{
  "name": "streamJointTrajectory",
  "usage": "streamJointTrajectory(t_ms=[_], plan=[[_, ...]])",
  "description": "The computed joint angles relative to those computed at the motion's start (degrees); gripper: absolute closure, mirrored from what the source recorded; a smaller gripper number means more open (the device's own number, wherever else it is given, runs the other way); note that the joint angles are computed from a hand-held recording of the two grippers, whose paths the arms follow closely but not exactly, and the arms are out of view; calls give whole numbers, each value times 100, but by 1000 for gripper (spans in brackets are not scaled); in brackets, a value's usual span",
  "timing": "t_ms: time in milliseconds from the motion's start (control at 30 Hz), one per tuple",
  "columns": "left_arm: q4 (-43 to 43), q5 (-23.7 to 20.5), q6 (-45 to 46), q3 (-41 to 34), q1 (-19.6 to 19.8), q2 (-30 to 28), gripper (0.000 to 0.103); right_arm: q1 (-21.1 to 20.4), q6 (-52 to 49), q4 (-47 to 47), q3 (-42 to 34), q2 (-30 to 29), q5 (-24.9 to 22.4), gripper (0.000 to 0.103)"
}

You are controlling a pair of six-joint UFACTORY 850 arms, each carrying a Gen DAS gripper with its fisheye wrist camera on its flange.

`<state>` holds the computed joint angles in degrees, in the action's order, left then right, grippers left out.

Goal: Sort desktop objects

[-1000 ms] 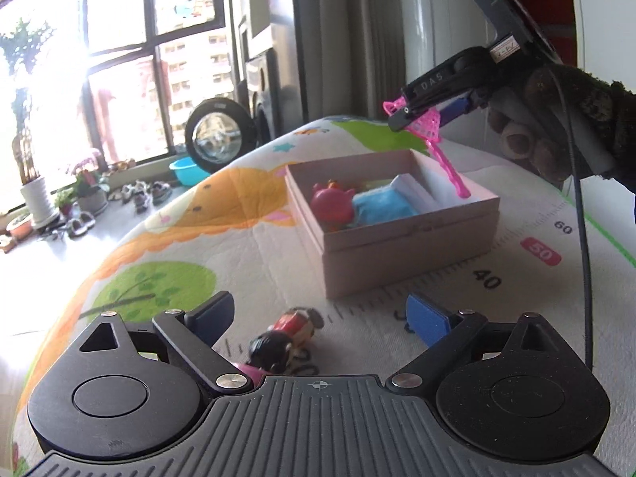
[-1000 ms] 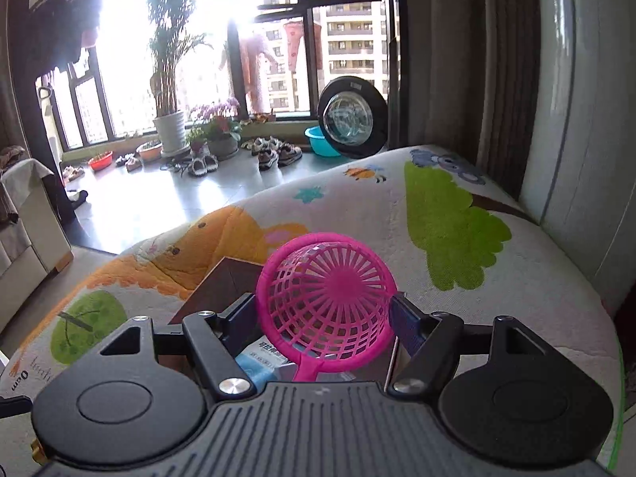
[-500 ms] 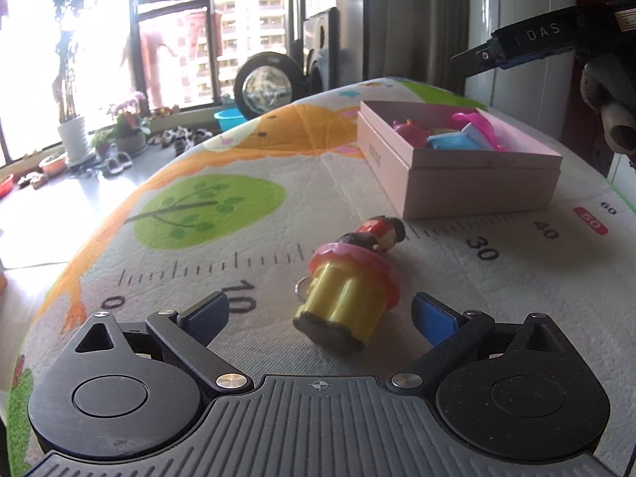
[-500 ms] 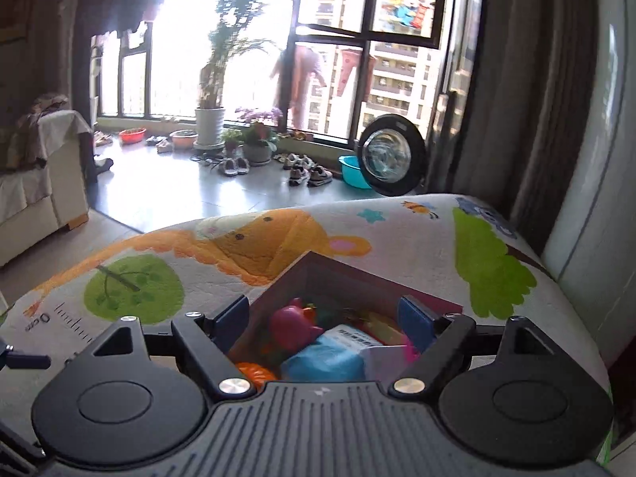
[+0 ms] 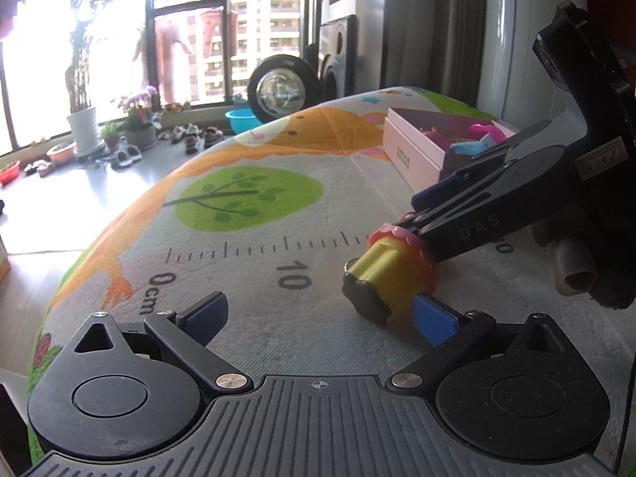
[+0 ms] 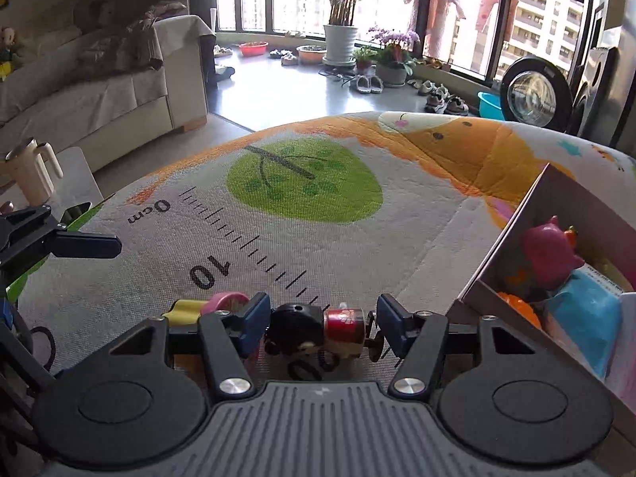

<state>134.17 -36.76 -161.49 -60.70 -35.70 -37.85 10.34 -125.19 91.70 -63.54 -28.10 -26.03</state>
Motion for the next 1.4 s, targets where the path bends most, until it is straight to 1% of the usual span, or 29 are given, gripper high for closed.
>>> streamJointTrajectory(t_ms=[100,167,200,233,267,300,367,400,433,467,500,533,567,600,633,700,767,833,867,900,933,967,1033,1133,1267,1333,1400], plan=[[292,99,-157,-78,-7,-25,1,-209,62,-55,277,218,-144,46],[325,160,-114,-174,-35,-70,1,-389,31,28,462,367,-171,47],[355,184,-100,-217,-46,-91,1,-518,9,113,570,454,-184,55],[363,203,-64,-264,-67,-110,1,-643,215,-41,618,525,-212,69],[382,236,-31,-319,-83,-134,1,-765,217,14,691,589,-261,77],[398,281,0,-387,-92,-169,1,-870,-20,292,801,671,-254,77],[358,404,105,-536,-107,-240,1,-1034,-992,1243,1095,851,-159,76],[315,460,171,-613,-115,-282,1,-1105,-1330,1626,1209,906,-170,75],[293,512,214,-683,-123,-319,1,-1194,-1459,1835,1295,932,-215,73],[313,586,210,-764,-128,-364,1,-1295,-1466,1944,1363,938,-269,64],[366,656,169,-836,-127,-405,1,-1365,-1566,2168,1443,943,-313,54],[362,710,182,-907,-136,-442,1,-1426,-1723,2422,1523,946,-363,48],[381,769,190,-970,-144,-472,1,-1506,-1938,2748,1613,944,-421,39],[423,840,187,-1047,-153,-511,1,-1544,-2076,2973,1669,937,-447,34],[430,908,215,-1133,-165,-555,1,-1569,-2197,3275,1728,917,-458,31],[461,1046,240,-1294,-180,-634,1,-1641,-2192,3576,1762,849,-500,19],[499,1100,244,-1410,-206,-682,1,-1695,-2070,3764,1731,761,-470,17],[198,1031,592,-1512,-257,-724,1,-1724,-1918,3836,1693,660,-435,14],[-146,934,976,-1565,-300,-752,1,-1768,-1905,3824,1734,657,-575,12],[-555,811,1436,-1624,-347,-788,1,-1780,-1870,3794,1736,660,-598,6],[-955,664,1891,-1674,-393,-824,1,-1783,-1910,3883,1758,660,-616,3],[-1320,525,2301,-1723,-432,-860,1,-1791,-1794,3804,1736,645,-594,2],[-1726,372,2710,-1721,-454,-865,1,-1810,-1674,3659,1710,618,-607,0],[-1969,333,2746,-1564,-418,-765,1,-1760,-1812,3791,1718,628,-538,0],[-2414,70,2932,-1400,-392,-654,1,-1720,-1928,3896,1722,637,-468,0],[-2455,-20,2851,-1310,-369,-587,1,-1700,-1993,3956,1725,638,-440,0],[-2350,-18,2633,-1202,-335,-503,1,-1678,-2077,4030,1729,642,-403,0]])
